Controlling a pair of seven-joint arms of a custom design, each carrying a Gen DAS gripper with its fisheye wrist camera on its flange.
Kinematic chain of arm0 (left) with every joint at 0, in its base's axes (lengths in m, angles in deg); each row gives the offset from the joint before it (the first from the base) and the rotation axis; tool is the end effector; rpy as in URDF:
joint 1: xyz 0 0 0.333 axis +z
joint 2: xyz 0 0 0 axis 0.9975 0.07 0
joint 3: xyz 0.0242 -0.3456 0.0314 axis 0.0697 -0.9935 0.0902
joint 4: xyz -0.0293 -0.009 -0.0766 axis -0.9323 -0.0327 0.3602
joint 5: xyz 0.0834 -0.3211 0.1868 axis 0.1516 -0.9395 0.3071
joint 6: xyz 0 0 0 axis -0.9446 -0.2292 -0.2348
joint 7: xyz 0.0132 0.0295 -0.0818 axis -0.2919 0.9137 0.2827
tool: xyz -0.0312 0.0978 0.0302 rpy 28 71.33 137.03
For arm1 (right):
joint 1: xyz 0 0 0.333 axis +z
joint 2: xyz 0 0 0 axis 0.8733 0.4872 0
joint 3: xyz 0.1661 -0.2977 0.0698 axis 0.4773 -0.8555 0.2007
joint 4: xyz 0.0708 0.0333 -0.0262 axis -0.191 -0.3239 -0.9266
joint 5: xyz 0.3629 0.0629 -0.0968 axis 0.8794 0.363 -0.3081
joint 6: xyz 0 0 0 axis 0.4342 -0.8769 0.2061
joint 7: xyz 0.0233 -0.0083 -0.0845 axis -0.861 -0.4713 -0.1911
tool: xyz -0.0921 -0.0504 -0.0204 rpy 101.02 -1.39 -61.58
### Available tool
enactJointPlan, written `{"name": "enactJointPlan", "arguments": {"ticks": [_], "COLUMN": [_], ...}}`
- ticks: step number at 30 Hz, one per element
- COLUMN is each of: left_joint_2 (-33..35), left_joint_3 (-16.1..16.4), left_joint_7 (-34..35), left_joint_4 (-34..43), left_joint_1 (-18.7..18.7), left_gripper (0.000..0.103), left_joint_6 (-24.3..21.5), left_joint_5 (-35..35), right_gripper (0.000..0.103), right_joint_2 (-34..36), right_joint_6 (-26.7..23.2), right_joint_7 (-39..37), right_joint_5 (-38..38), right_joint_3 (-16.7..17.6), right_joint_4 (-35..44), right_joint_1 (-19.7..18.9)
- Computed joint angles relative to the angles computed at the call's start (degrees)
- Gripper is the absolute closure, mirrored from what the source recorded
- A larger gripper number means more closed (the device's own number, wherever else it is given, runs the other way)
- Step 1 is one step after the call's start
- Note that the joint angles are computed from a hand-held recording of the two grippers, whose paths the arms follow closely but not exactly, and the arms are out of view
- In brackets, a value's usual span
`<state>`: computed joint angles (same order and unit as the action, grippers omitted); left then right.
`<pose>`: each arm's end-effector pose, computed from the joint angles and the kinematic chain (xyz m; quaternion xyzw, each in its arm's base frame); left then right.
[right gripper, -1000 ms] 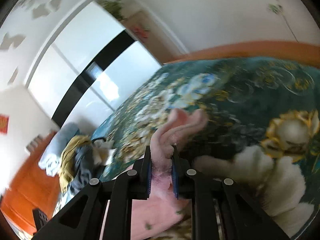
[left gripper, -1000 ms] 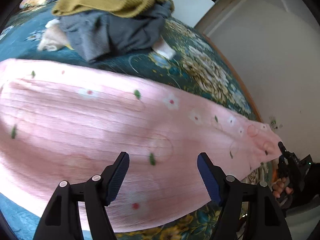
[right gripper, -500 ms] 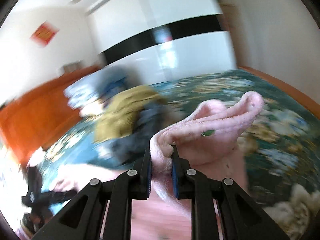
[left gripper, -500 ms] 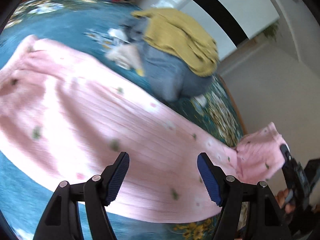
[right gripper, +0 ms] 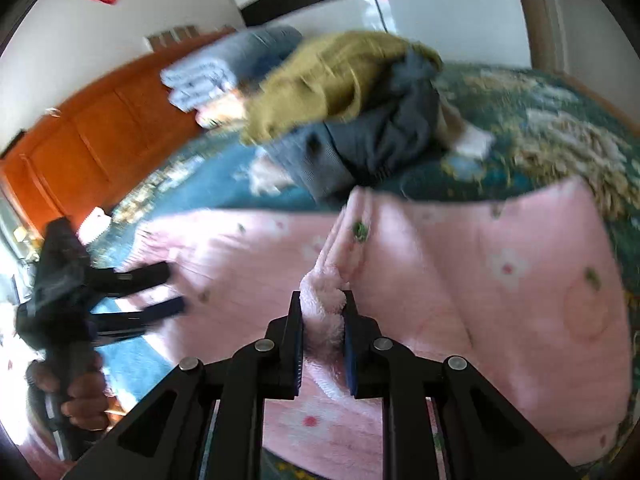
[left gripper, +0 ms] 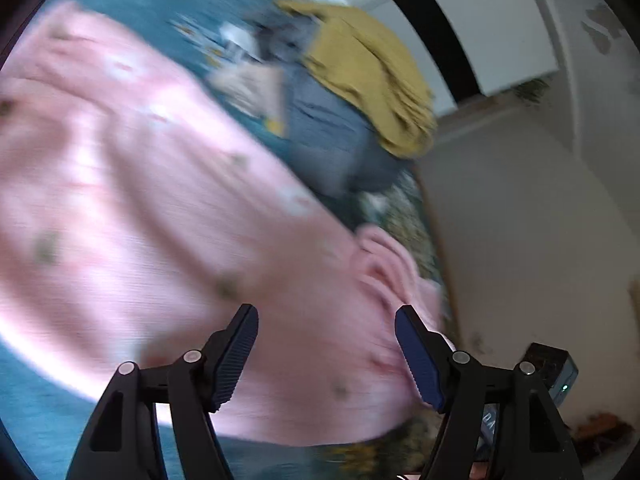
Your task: Fold clothes
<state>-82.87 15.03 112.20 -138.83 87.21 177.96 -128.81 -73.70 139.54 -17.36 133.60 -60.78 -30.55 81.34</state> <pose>0.5491 -0.0422 0.4358 0.7113 -0.4723 0.5039 0.1306 0.5377 0.2629 0.5172 -0.7336 0.5305 -0.0944 0.4141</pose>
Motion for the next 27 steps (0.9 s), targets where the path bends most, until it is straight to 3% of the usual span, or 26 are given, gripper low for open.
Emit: {"name": "enactJointPlan", "arguments": {"ticks": [1,3,8,11,16,18,19,20,27], "left_joint_2": [1.61,4.69,11.30,14.89,18.29,18.24,18.18,18.00,15.68], "left_joint_3": [-0.06,-1.00,-4.41,-6.19,-8.01,-8.08,-8.07,-8.20,-8.87], "left_joint_7": [-0.15,-2.85,-9.34,-12.05,-16.93,-18.79,-19.77,-20.08,-13.71], "left_joint_4": [1.60,5.06,13.99,18.59,22.70,22.96,23.03,23.07,22.51], "left_joint_1": [0.06,-0.43,-2.63,-2.64,-2.85,-3.06,-3.17,-2.90,-0.37], "left_gripper": [0.024,0.023,0.023,0.023,0.026,0.045,0.068,0.083,0.086], "left_joint_6": [-3.30,-5.53,-3.83,-4.99,-0.38,1.67,2.67,2.95,4.33], "left_joint_5": [-0.61,0.73,7.96,10.11,14.73,19.08,21.53,23.47,29.44], "right_gripper": [0.086,0.086,0.086,0.086,0.086,0.086,0.086,0.086,0.086], "right_joint_2": [-0.57,-1.26,-2.96,-4.09,-4.68,-4.74,-4.66,-4.40,-1.61], "right_joint_6": [-0.33,-0.78,-1.83,-1.23,-1.67,-1.60,-1.67,-1.93,-2.57], "right_joint_7": [-2.35,-3.53,-8.23,-9.78,-11.10,-10.66,-10.68,-10.21,-9.37], "right_joint_5": [3.13,6.54,15.33,16.63,17.57,16.71,16.68,16.11,8.58], "right_joint_3": [0.35,-0.03,-1.33,-2.12,-3.08,-3.19,-3.22,-3.24,-1.56], "right_joint_4": [-0.17,-0.65,-1.83,-3.07,-4.18,-4.54,-4.51,-4.22,-0.72], "right_joint_1": [-0.63,-0.92,-0.94,-0.27,0.42,0.68,0.79,0.87,2.02]}}
